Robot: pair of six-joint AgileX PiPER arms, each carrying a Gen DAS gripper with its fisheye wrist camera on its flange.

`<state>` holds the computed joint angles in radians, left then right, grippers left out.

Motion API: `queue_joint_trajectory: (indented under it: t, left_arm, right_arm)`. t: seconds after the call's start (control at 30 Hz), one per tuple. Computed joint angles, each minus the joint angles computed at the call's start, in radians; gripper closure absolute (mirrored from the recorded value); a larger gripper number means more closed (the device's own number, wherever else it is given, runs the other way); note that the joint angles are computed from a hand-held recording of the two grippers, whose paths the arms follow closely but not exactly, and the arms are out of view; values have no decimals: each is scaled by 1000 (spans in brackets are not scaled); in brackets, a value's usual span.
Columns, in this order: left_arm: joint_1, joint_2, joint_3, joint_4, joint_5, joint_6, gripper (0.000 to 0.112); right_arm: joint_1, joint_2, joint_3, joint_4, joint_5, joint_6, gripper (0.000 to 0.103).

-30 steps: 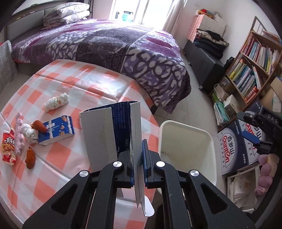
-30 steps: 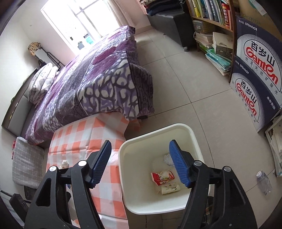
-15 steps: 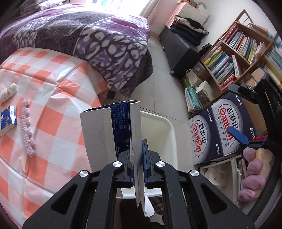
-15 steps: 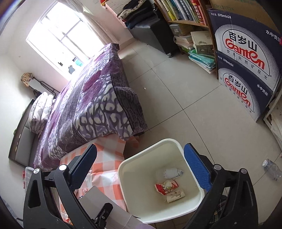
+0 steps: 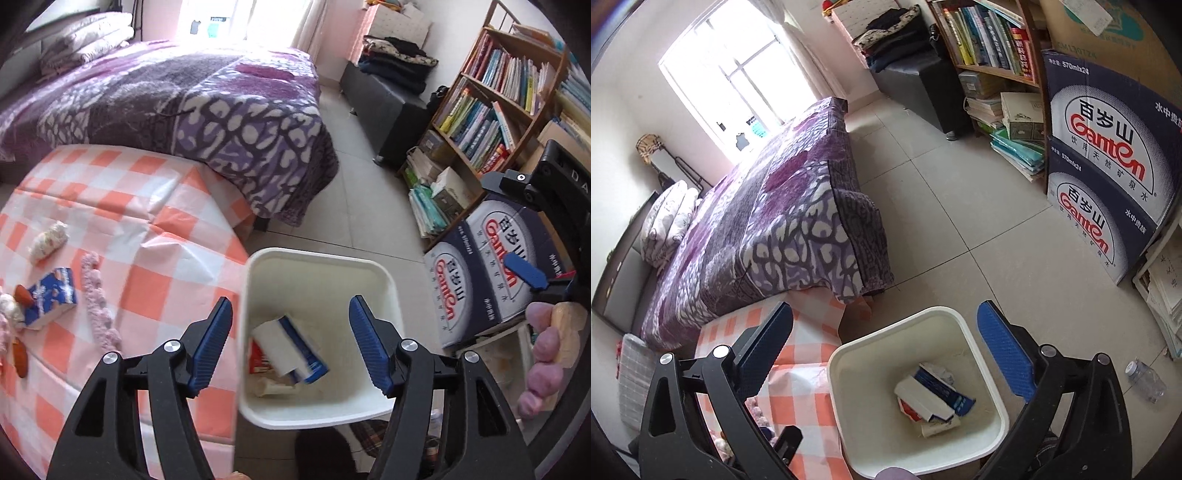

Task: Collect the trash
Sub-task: 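Grasp the red snack bag with the left tool while the right tool grasps the pink strip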

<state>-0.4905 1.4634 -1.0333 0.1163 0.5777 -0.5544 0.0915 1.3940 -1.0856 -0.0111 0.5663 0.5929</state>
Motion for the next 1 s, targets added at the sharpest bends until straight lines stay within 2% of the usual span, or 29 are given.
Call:
queue_joint_trajectory:
  t: [0.13,0.2,0.27,0.33,0.5,0.7,0.83,0.93,1.0]
  left_arm:
    - [20,-47,62,283,85,-181,39]
    - [52,-68,104,373,102,-230,37]
    - [106,-62,113,396,145,-218,37]
    - [176,-64,121,407,175,-183,37]
    - [381,-105,184,450,166,-98,37]
    - [720,-75,206,451,100,84,37]
    - [966,10,163,321,45,279,37]
    - [1122,94,105,125,36,475,37]
    - [1200,148,62,-16,60,606,37]
  right_arm:
    - [143,33,-32,-215,37,155,7]
    - [216,57,-49,-304,63,215,7]
    - [288,93,-73,-375,95,261,7]
    - [338,127,-98,-375,115,255,7]
    - [438,228,-175,-338,157,237,7]
    - [555,360,-283,-316,207,241,7]
    - [621,445,-357,-300,239,226,7]
    - [652,508,-411,-269,255,198,7]
    - [664,552,-450,-234,262,171,7]
